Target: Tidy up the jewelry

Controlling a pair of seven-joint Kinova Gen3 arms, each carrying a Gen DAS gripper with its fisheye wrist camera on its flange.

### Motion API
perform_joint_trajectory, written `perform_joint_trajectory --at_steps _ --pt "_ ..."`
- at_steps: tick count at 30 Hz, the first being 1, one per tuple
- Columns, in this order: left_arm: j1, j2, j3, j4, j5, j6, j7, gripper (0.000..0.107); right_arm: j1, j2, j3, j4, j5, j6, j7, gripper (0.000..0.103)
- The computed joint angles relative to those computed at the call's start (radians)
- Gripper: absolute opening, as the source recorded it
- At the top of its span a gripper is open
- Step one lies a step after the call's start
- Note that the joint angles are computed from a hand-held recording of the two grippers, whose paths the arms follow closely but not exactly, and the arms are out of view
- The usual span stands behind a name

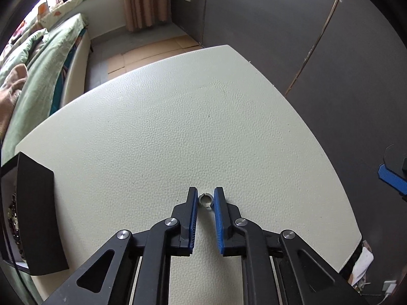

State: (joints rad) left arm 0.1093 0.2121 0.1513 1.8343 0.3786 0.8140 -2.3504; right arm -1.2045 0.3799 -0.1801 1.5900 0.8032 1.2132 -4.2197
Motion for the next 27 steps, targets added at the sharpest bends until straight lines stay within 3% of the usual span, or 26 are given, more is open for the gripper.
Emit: perform_joint_trajectory --at_steps 13,27 --pt "-0.098 -0.084 -0.052 -0.058 0.126 0.094 -0.125 0.013 0.004 0.009 0.007 -0.007 0.036 -0.037 -0.009 0.071" --pt "-0.222 -0.088 -0.125 -0.17 0.215 0.183 -0.204 0.013 0.007 0.08 0.054 -0.145 0.037 -0.052 0.134 0.071"
